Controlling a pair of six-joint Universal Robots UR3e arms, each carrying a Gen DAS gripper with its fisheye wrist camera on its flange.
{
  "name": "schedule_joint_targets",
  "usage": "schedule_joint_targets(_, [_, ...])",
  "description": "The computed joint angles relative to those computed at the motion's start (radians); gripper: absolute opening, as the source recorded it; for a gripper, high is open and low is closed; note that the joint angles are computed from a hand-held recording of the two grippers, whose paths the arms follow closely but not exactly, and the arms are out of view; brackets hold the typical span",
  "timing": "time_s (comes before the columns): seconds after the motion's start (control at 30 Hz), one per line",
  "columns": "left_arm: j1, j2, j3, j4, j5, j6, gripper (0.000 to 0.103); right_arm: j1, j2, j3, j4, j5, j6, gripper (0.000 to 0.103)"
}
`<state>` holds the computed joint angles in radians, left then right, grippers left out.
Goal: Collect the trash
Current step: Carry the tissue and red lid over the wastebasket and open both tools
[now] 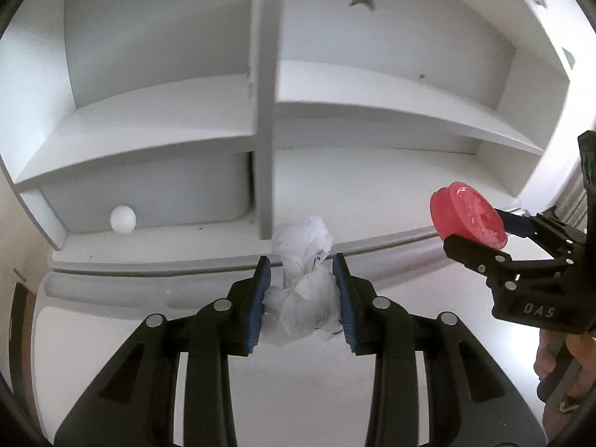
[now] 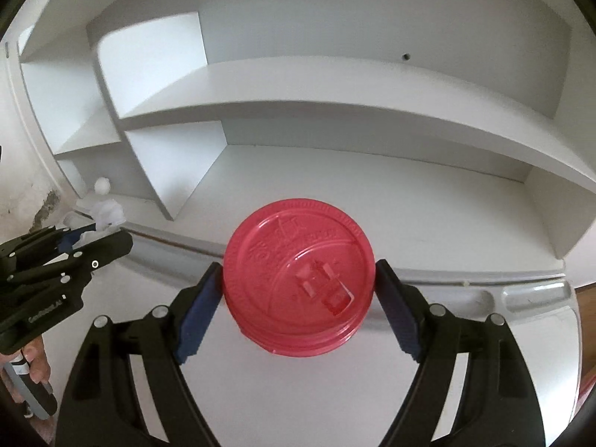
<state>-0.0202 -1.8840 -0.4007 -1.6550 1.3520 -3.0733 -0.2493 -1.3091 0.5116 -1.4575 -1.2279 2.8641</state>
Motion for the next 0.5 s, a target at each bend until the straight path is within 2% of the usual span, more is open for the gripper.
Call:
schedule_joint_targets(0.2, [-0.047, 0.019, 0.075, -0.071, -0.026, -0.012, 0.034, -0.13, -0.202, 0.16, 0.056, 0.068, -0.086, 0.079])
schedule_joint_targets(0.27, [-0.086, 0.079, -0.012, -0.043, -0.018, -0.022, 0.033, -0.181, -0.26, 0.201, 0.083, 0.097, -0.119, 0.079])
schedule_joint_targets(0.33, [-0.126, 0.086, -0.017, -0.05, -0.024, -0.033, 0.033, -0.266, -0.343, 0.262, 0.124, 0.145, -0.171, 0.079])
schedule_joint_targets(0.43, [-0.228, 0.057, 0.065, -0.095, 0.017, -0.057, 0.033, -0.477, -0.472, 0.314, 0.283, 0.257, -0.324, 0.079])
schedule_joint_targets(0.5, [-0.283, 0.039, 0.13, -0.143, 0.025, -0.063, 0.033, -0.678, -0.532, 0.273, 0.496, 0.349, -0.503, 0.079])
